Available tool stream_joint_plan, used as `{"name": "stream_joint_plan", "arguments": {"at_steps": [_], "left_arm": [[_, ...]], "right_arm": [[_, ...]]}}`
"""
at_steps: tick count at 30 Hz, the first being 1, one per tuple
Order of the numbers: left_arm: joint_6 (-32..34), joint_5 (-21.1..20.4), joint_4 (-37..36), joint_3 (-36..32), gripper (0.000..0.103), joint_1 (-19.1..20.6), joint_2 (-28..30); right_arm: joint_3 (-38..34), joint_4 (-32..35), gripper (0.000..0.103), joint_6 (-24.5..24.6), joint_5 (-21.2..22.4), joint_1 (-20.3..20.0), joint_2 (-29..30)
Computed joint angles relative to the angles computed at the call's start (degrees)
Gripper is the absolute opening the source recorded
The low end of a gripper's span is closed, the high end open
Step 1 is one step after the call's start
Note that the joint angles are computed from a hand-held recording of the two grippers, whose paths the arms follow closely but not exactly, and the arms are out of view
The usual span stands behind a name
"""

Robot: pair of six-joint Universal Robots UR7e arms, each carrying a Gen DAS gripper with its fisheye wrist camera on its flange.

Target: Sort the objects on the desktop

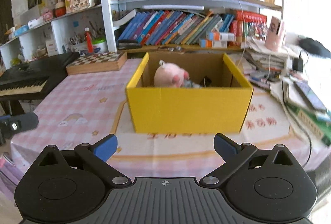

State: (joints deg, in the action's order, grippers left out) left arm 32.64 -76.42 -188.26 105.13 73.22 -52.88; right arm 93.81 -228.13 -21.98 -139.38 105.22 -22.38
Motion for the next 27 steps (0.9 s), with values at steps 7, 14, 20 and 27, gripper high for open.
{"name": "stream_joint_plan", "arguments": {"at_steps": [7,14,20,27], "left_arm": [[0.95,-0.48,2.7,2.01,0.103,1.26,-2.46],[-3.74,1.74,9.85,0.0,0.103,2.45,-3.49],[-2.23,0.98,10.22,0.19,0.103,3.11,-3.98],[1.21,1.55,8.99,1.07,0.103,2.94,-4.46]], "right_arm": [[-1.48,-0.03,0.102,0.85,-4.27,2.21,2.67],[-2.5,2.25,0.103,3.5,-6.48,3.3,4.16],[-2.76,4.75,0.103,5.8,-7.32,3.91,4.85],[-3.29,5.35,0.103,6.49,-7.41,4.47,5.7]]}}
